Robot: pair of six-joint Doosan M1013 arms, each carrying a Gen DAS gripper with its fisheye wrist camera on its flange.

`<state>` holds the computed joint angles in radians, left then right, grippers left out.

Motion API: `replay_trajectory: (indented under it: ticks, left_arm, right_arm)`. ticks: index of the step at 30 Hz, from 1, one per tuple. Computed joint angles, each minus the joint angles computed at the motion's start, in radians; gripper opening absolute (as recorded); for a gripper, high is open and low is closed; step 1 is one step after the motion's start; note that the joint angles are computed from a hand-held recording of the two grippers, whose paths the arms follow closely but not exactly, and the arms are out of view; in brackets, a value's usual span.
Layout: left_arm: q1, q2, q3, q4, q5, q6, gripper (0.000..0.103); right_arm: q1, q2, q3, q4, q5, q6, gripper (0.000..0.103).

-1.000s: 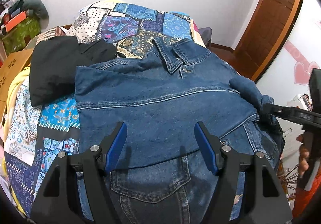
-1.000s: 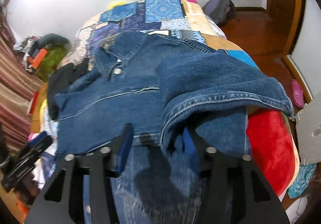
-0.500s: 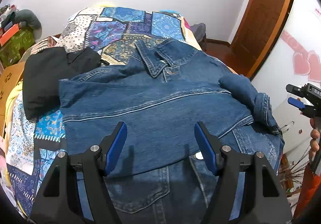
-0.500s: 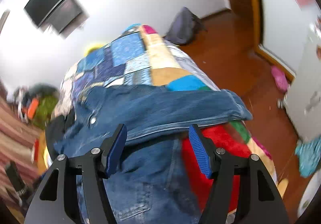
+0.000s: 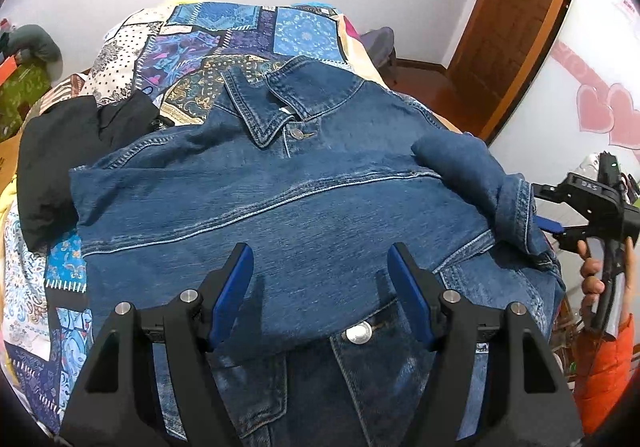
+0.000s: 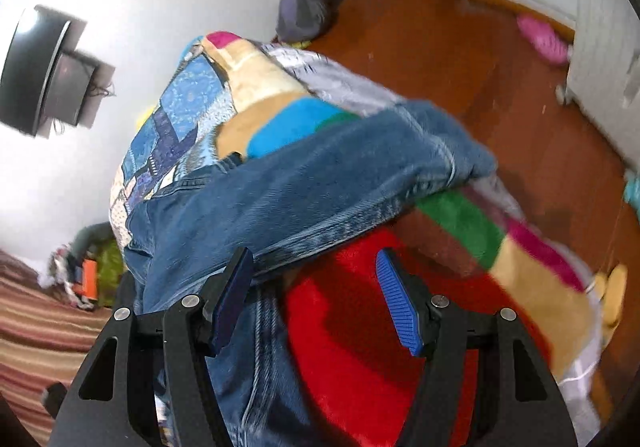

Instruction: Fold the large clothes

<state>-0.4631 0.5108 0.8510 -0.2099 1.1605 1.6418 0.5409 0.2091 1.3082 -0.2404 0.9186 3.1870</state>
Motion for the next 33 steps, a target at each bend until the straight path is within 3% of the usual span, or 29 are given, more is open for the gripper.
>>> replay_trajectory:
  ticks: [3, 7, 8, 10, 12, 14, 16, 24, 33]
  left_arm:
    - [0.002, 0.004, -0.003, -0.004, 0.008, -0.006, 0.069]
    - [0.004, 0.007, -0.005, -0.002, 0.016, -0.016, 0.069]
    - [0.006, 0.008, -0.007, -0.002, 0.016, -0.016, 0.069]
    - [0.010, 0.003, -0.001, -0.005, 0.008, -0.015, 0.068]
    - [0.013, -0.001, 0.004, -0.003, -0.001, -0.015, 0.068]
    - [0.018, -0.009, 0.015, -0.001, -0.015, -0.013, 0.068]
    - [0.025, -0.019, 0.028, -0.002, -0.029, -0.010, 0.068]
    - [0.057, -0.065, 0.089, -0.026, -0.081, 0.003, 0.068]
    - [0.114, -0.126, 0.170, -0.048, -0.163, -0.026, 0.068]
  right_arm:
    - [-0.013, -0.008, 0.039, -0.027, -0.063, 0.071, 0.060]
    - [-0.032, -0.003, 0.050, -0.053, -0.068, 0.132, 0.057]
    - [-0.032, 0.000, 0.040, -0.062, -0.047, 0.139, 0.054]
    - [-0.026, 0.016, 0.001, -0.090, 0.027, 0.136, 0.029]
    - [-0.021, 0.022, -0.021, -0.100, 0.048, 0.119, 0.016]
    - [-0.008, 0.034, -0.057, -0.134, 0.090, 0.102, 0.011]
    - [0.009, 0.044, -0.097, -0.184, 0.126, 0.076, 0.008]
    - [0.088, 0.105, -0.304, -0.340, 0.140, -0.097, 0.007]
    - [0.138, 0.274, -0.634, -0.234, 0.117, -0.441, 0.006]
